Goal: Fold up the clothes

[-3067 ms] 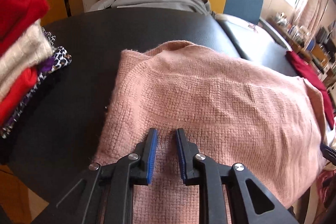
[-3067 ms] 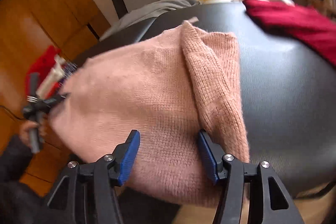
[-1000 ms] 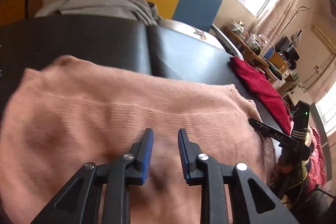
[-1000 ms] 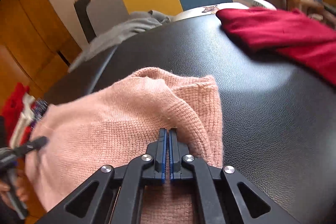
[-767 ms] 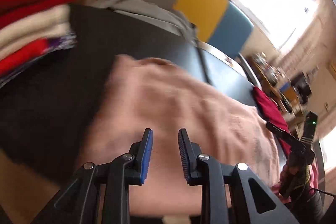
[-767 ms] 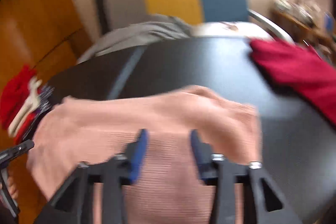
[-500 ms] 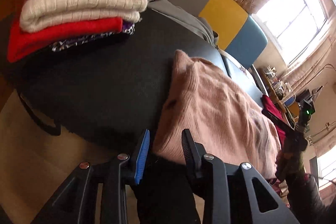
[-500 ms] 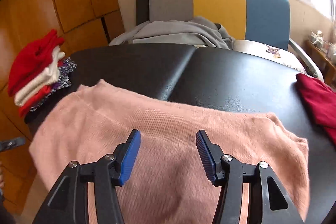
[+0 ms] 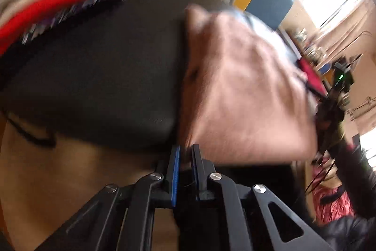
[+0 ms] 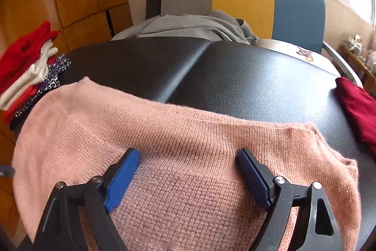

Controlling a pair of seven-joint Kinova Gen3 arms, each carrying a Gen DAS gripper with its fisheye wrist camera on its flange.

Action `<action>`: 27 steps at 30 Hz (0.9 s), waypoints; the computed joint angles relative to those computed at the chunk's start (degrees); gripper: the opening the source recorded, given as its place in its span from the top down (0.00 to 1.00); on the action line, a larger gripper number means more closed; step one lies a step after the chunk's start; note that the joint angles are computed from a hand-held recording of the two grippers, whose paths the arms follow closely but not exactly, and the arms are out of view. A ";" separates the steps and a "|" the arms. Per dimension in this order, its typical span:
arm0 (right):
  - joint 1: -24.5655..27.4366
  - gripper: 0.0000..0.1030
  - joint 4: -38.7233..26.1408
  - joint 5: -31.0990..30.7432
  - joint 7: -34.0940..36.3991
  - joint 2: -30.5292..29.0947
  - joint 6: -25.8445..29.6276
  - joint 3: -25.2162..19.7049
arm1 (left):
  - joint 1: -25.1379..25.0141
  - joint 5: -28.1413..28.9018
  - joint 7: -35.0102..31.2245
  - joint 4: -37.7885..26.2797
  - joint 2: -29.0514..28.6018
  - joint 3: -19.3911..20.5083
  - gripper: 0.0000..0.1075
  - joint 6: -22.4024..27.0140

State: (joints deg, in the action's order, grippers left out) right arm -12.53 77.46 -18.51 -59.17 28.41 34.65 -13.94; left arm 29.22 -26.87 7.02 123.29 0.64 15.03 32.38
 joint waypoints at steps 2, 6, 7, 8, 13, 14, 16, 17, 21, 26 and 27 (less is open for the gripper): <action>0.11 0.14 -0.01 -0.17 0.12 0.16 -0.19 -0.09 | -2.89 4.10 -0.77 0.60 2.87 2.92 1.00 1.50; -0.06 0.14 0.09 0.02 0.05 0.16 -0.57 -0.01 | -13.28 3.57 6.86 5.14 -2.67 13.54 0.98 -4.55; -0.10 0.14 0.18 0.01 0.05 0.16 -0.74 -0.05 | -15.93 2.17 9.19 5.57 -5.32 16.05 0.91 -5.11; 0.03 0.13 0.36 -0.18 0.16 0.14 -0.95 -0.25 | -18.58 -0.05 11.52 5.77 -7.92 18.71 0.81 -5.00; 0.41 0.13 0.87 -0.92 0.55 -0.04 -1.39 -0.76 | -31.86 -9.11 11.08 1.26 -10.60 28.86 0.50 -4.19; 0.42 0.13 1.04 -0.99 0.58 -0.13 -1.54 -0.80 | -34.21 -8.94 8.75 0.91 -9.30 29.36 0.42 -6.21; 0.49 0.13 1.22 -1.14 0.69 -0.22 -1.66 -0.90 | -35.73 -7.78 4.09 -0.10 -5.24 28.38 0.39 -9.45; 0.52 0.13 1.29 -1.22 0.75 -0.25 -1.70 -0.95 | -34.90 -7.11 1.76 -0.85 -2.70 27.05 0.39 -10.34; 0.91 0.13 1.35 -1.77 1.22 -0.20 -1.74 -1.30 | -25.05 -4.36 -7.56 -6.92 5.35 18.79 0.40 -5.10; 1.39 0.12 1.21 -2.55 1.95 -0.03 -1.55 -1.62 | -12.42 -6.69 -5.21 -11.95 9.36 9.45 0.42 2.07; 1.39 0.12 1.19 -2.63 2.03 0.00 -1.55 -1.61 | -11.48 -7.71 -2.88 -11.41 9.64 8.69 0.41 1.04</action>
